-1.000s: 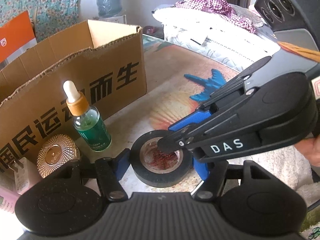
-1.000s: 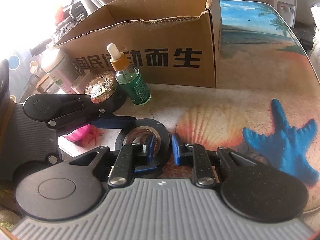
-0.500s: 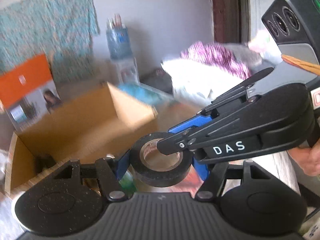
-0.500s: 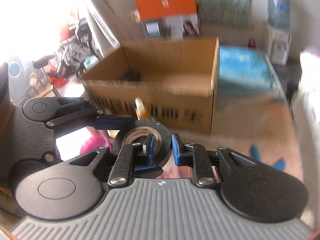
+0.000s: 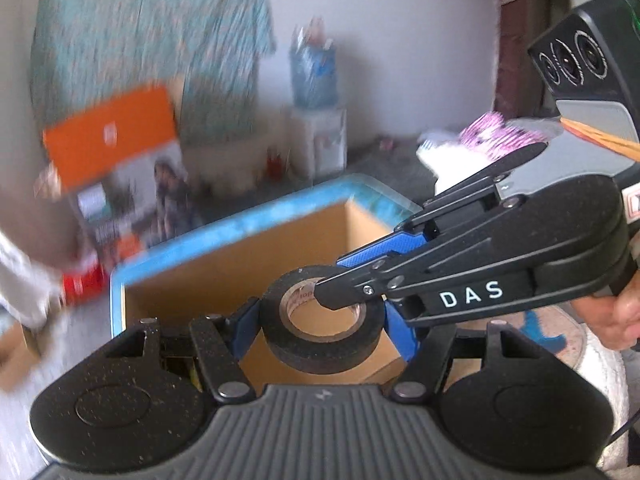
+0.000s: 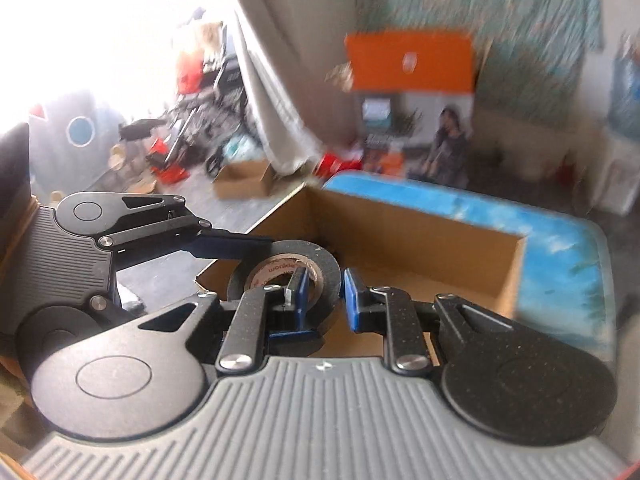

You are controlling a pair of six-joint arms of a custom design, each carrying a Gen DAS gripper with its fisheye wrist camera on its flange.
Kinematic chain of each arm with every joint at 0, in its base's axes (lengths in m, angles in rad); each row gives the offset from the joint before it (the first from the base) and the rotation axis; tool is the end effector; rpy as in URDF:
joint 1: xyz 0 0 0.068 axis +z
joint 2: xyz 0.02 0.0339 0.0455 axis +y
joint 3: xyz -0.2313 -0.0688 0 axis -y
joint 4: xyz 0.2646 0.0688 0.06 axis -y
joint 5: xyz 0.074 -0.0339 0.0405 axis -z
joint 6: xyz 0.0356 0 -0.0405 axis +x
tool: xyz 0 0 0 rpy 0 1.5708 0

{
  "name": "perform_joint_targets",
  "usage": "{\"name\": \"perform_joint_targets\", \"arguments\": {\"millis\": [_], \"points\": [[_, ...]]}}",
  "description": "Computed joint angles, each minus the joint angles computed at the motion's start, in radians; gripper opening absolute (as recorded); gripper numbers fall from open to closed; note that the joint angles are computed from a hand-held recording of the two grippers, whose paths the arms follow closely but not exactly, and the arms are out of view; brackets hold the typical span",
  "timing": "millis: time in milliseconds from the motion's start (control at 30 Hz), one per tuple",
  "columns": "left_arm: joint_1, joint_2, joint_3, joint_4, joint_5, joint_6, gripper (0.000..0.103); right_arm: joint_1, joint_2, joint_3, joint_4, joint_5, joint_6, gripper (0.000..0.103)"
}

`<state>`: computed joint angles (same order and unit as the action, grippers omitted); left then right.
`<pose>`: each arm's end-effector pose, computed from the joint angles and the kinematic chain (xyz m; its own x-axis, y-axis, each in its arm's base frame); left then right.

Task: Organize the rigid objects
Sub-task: 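Lower the tape roll into the box and open the right gripper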

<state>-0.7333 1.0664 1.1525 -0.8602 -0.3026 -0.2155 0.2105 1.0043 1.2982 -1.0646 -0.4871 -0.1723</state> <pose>0.1883 -0.1554 0.3230 -0.6101 0.2749 -0.7431 0.3584 0.9322 0.0506 0.1993 0.0596 0.3693 -0.5832 -0.2795 -0.7627 -0.6222 0.7573 0.1982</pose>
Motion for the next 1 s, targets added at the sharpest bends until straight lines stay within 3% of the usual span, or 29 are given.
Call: {"name": "perform_joint_targets", "arguments": {"millis": [133, 267, 400, 633, 1000], "points": [[0.223, 0.114, 0.05, -0.058, 0.214, 0.047, 0.068, 0.025, 0.286, 0.141, -0.009, -0.036, 0.02, 0.018], [0.348, 0.233, 0.093, -0.11, 0.327, 0.1, 0.068, 0.039, 0.506, 0.237, -0.033, -0.072, 0.061, 0.018], [0.385, 0.316, 0.108, -0.147, 0.359, 0.124, 0.068, 0.051, 0.684, 0.336, -0.079, -0.086, 0.076, 0.018], [0.446, 0.451, 0.177, -0.227, 0.427, 0.141, 0.067, 0.071, 0.842, 0.416, -0.137, -0.093, 0.061, 0.019], [0.453, 0.385, 0.161, -0.252, 0.426, 0.135, 0.071, 0.088, 0.991, 0.527, -0.217, -0.144, 0.065, 0.02]]}}
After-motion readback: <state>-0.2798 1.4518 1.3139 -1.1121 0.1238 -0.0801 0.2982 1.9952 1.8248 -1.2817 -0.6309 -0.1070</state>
